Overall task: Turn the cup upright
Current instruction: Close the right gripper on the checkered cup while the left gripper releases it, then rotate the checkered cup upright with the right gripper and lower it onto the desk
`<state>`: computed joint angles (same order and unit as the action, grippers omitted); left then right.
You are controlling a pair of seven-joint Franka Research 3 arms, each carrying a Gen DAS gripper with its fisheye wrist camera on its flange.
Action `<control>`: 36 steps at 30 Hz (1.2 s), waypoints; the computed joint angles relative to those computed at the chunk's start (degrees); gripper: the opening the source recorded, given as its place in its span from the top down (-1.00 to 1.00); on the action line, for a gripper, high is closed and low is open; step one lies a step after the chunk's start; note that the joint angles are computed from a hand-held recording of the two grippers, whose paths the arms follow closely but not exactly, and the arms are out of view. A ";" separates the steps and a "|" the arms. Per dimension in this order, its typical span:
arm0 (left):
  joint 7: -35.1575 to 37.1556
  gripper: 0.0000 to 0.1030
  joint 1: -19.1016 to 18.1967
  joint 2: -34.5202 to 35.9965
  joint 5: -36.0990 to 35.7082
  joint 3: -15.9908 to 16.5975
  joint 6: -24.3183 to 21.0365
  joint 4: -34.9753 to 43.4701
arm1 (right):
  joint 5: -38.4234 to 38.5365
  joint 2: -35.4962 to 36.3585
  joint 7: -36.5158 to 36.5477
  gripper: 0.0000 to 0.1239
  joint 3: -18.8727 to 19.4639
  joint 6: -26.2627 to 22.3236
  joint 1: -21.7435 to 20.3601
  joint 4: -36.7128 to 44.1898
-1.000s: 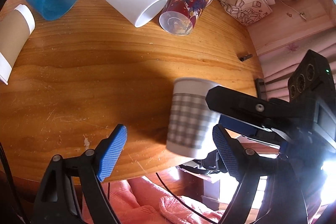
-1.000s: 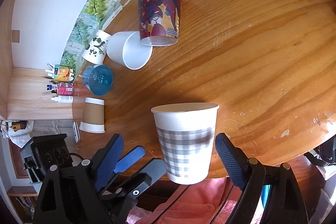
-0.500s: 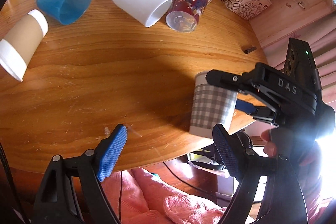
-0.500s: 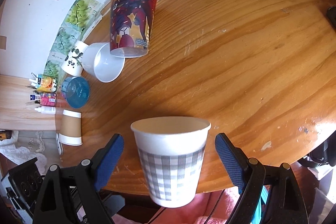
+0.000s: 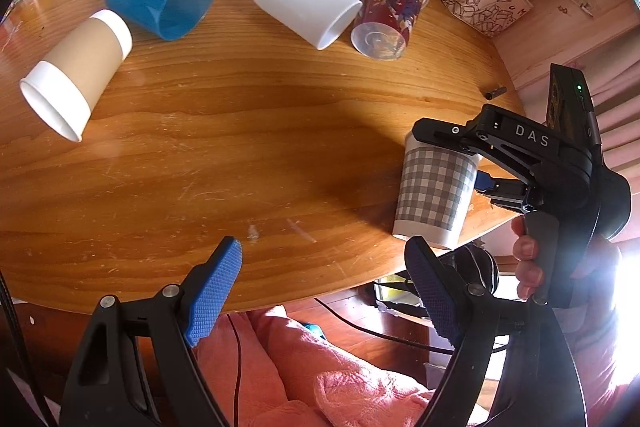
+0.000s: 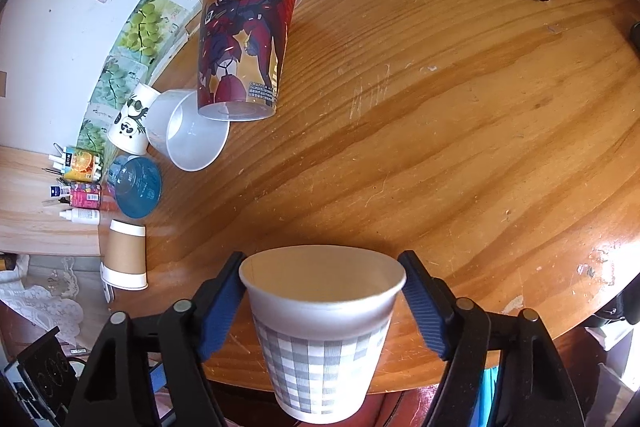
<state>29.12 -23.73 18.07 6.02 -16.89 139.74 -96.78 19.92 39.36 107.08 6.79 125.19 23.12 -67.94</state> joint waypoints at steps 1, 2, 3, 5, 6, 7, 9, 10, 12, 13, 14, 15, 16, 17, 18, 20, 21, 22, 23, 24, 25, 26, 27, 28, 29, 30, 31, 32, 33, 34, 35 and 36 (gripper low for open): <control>-0.23 -0.67 -0.03 -0.28 0.17 0.11 -0.13 -0.25 | -0.10 -0.03 0.05 -0.22 -0.06 0.17 0.09 -0.04; -0.47 -0.67 -0.04 -0.64 0.37 0.20 -0.03 -0.65 | -0.34 -0.05 0.07 -0.21 -0.15 0.21 0.24 0.00; -0.56 -0.67 0.04 -0.99 0.47 0.26 -0.02 -0.99 | -0.51 -0.09 0.05 -0.21 -0.18 0.19 0.33 0.01; -0.31 -0.67 0.35 -1.43 0.23 0.21 -0.15 -1.39 | -0.84 -0.13 0.15 -0.21 -0.27 0.53 0.62 0.07; 0.08 -0.67 0.57 -1.65 -0.02 0.13 -0.19 -1.59 | -0.99 -0.32 0.38 -0.21 -0.35 0.96 0.79 -0.15; 0.32 -0.67 0.69 -1.79 -0.06 0.14 -0.20 -1.66 | -1.02 -0.46 0.50 -0.21 -0.35 1.44 0.88 -0.36; 0.87 -0.67 0.89 -2.09 0.08 0.21 -0.41 -1.68 | -0.95 -1.00 0.64 -0.21 -0.27 2.92 1.07 -1.10; 1.11 -0.67 0.95 -2.21 0.24 0.28 -0.51 -1.65 | -0.90 -1.21 0.59 -0.21 -0.19 3.58 1.14 -1.34; 1.46 -0.67 1.05 -2.59 0.78 0.46 -0.57 -1.71 | -0.91 -1.73 0.27 -0.21 -0.02 5.12 1.38 -1.84; 1.65 -0.67 1.11 -2.68 0.95 0.52 -0.58 -1.62 | -1.07 -1.94 0.13 -0.21 -0.02 5.76 1.56 -2.00; 1.93 -0.67 1.23 -2.85 1.00 0.54 -0.50 -1.69 | -1.40 -2.14 0.03 -0.21 -0.11 6.53 1.82 -2.08; 2.28 -0.67 1.38 -3.09 1.00 0.54 -0.41 -1.83 | -1.86 -2.45 0.07 -0.21 -0.28 7.46 2.21 -2.35; 2.55 -0.67 1.49 -3.29 0.99 0.55 -0.31 -1.98 | -2.26 -2.66 0.14 -0.21 -0.39 8.25 2.54 -2.47; 2.91 -0.67 1.66 -3.58 0.92 0.55 -0.18 -2.24 | -2.58 -2.73 0.17 -0.21 -0.43 8.89 2.80 -2.44; 3.21 -0.67 1.76 -3.79 0.97 0.59 -0.27 -2.31 | -2.98 -2.78 0.11 -0.21 -0.48 9.46 3.08 -2.36; 3.60 -0.67 1.89 -4.17 1.24 0.70 -0.55 -2.47 | -4.68 -2.58 0.07 -0.21 -0.94 9.87 4.04 -1.54; 3.88 -0.67 2.01 -4.48 1.34 0.75 -0.67 -2.74 | -5.80 -2.61 0.12 -0.21 -1.32 10.36 4.69 -1.40; 4.23 -0.67 2.16 -4.76 1.30 0.76 -0.70 -3.02 | -6.81 -2.61 0.32 -0.21 -1.67 10.88 5.27 -1.29; 4.62 -0.67 2.35 -5.18 1.14 0.75 -0.59 -3.49 | -7.88 -2.61 0.34 -0.21 -1.98 11.40 5.82 -1.23; 5.10 -0.67 2.59 -5.62 0.95 0.76 -0.58 -3.95 | -8.90 -2.72 0.38 -0.21 -2.27 12.05 6.35 -1.41; 5.54 -0.67 2.78 -5.93 0.78 0.78 -0.62 -4.28 | -9.92 -2.86 0.45 -0.21 -2.56 12.90 6.90 -1.72; 6.00 -0.67 2.97 -6.19 0.62 0.79 -0.60 -4.57 | -10.90 -3.03 0.64 -0.21 -2.85 13.90 7.47 -2.17; 6.59 -0.67 3.19 -6.51 0.43 0.81 -0.69 -4.90 | -11.72 -3.21 0.72 -0.21 -3.03 14.79 7.89 -2.65; 7.00 -0.67 3.33 -6.71 0.32 0.83 -0.82 -5.10 | -12.82 -3.25 0.79 -0.21 -3.31 15.50 8.50 -2.94; 7.53 -0.67 3.51 -6.88 0.15 0.86 -0.96 -5.23 | -13.69 -3.23 0.75 -0.21 -3.46 15.78 8.91 -3.05; 8.14 -0.67 3.75 -7.18 -0.11 0.89 -0.96 -5.55 | -14.68 -3.16 0.72 -0.21 -3.68 16.00 9.42 -3.12; 8.70 -0.67 3.96 -7.41 -0.40 0.92 -0.96 -5.78 | -15.78 -3.07 0.78 -0.21 -3.98 16.00 10.00 -3.11; 9.32 -0.67 4.21 -7.69 -0.79 0.93 -0.87 -6.12 | -16.76 -3.08 0.84 -0.21 -4.22 16.05 10.51 -3.29; 10.12 -0.67 4.49 -8.07 -1.29 0.92 -0.71 -6.65 | -17.77 -3.20 0.99 -0.21 -4.48 16.59 11.08 -3.73; 10.82 -0.67 4.72 -8.31 -1.67 0.95 -0.68 -6.92 | -18.71 -3.40 1.36 -0.21 -4.79 16.91 11.62 -4.15; 11.26 -0.67 4.85 -8.44 -1.85 1.00 -0.79 -7.03 | -19.90 -3.51 1.76 -0.21 -5.21 17.25 12.27 -4.44; 11.79 -0.67 5.00 -8.65 -1.97 1.07 -1.09 -7.16 | -20.97 -3.45 2.06 -0.21 -5.51 17.35 12.81 -4.44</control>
